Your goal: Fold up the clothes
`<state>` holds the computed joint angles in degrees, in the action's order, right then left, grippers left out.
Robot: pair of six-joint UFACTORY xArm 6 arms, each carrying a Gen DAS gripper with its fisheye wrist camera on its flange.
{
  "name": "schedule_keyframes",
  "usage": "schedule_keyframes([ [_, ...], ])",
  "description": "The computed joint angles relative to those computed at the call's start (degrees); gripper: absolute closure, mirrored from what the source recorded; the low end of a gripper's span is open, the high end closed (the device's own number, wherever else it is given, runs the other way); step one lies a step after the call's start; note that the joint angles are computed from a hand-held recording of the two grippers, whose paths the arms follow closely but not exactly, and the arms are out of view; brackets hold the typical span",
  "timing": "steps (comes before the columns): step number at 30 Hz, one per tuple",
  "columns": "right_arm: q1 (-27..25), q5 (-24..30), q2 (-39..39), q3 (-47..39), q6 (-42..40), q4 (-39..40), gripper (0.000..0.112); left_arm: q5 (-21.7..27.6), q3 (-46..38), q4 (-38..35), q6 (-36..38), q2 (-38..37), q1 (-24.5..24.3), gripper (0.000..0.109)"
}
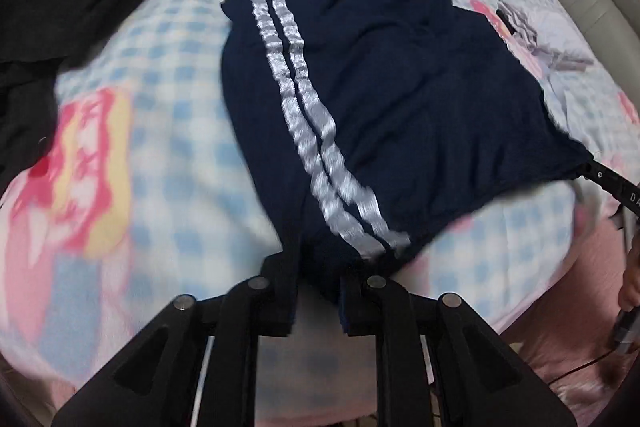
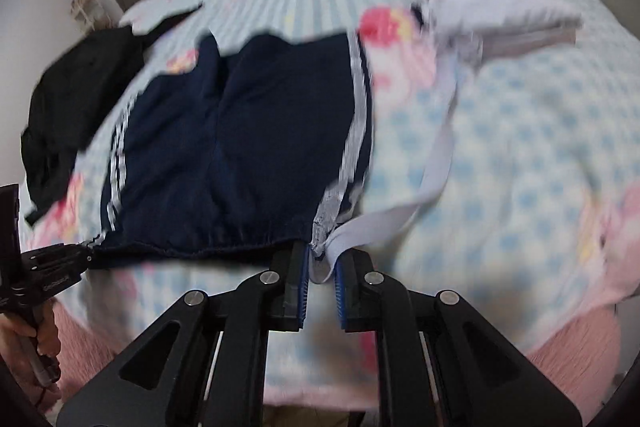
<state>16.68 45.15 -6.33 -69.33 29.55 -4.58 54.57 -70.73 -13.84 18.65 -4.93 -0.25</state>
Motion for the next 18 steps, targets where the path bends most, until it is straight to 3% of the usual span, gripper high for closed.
schedule_keyframes([
  [3,-0.5,-0.2,-1.3,0.6,-1.0,-0.2,0.103,-3.8,3.0,-0.7,3.2,-4.2,0.2,0.065],
  [6,-0.6,-0.5,-1.4,0.4,-2.3,0.3,0.102,-5.2,1.3,-2.2,7.6,-3.9,0.1,0.065],
  [11,1.0,-0.4,1.2,-3.0,-4.5,-0.5,0.099,-2.9,-5.7,0.4,10.6,1.2,-3.9,0.064],
  [14,1.5,-0.9,2.6,-5.0,-5.1,0.0,0.096,-1.5,-4.7,0.3,16.2,-0.2,-4.4,0.059],
  [18,1.7,-0.4,3.7,-6.2,-6.3,0.3,0.094,-0.6,-5.6,0.2,17.7,1.0,-5.4,0.058],
])
